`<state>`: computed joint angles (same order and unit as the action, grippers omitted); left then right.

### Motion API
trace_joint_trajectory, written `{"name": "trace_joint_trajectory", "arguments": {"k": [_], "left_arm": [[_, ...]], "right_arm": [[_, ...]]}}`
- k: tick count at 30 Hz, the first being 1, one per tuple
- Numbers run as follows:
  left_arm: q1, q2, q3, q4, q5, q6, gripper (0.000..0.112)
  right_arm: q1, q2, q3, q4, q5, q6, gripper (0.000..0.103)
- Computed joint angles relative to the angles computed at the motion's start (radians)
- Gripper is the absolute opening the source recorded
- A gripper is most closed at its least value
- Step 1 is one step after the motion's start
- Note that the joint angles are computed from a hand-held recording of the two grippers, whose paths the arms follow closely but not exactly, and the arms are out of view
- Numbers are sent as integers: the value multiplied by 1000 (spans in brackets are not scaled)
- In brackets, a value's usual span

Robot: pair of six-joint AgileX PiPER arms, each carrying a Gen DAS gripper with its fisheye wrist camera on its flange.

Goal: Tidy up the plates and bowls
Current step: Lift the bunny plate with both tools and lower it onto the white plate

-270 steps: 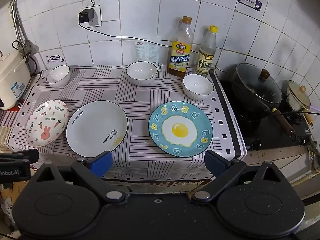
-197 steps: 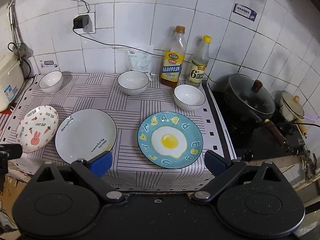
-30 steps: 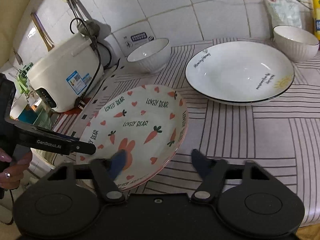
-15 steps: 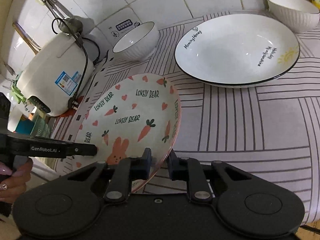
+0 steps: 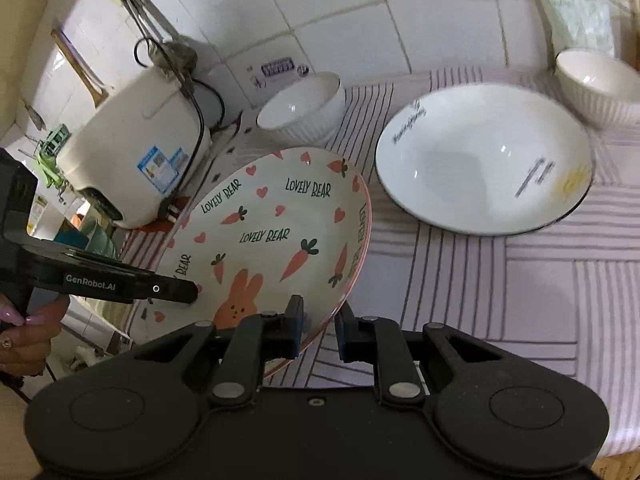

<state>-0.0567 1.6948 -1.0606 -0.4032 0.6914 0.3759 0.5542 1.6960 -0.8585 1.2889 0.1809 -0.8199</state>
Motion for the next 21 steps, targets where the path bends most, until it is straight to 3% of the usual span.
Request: {"name": "trace_joint_trajectory", "arguments": {"k": [6, 14, 21], "left_arm": [[-43, 9, -128, 16, 88, -39, 29], [-152, 134, -375, 69, 178, -141, 30], [-219, 349, -659, 105, 281, -250, 30]], "right_arm": [[-34, -112, 25, -261, -12, 261, 21], [-173, -169, 13, -336, 58, 303, 21], [-344, -72, -81, -309, 182, 188, 21]]}}
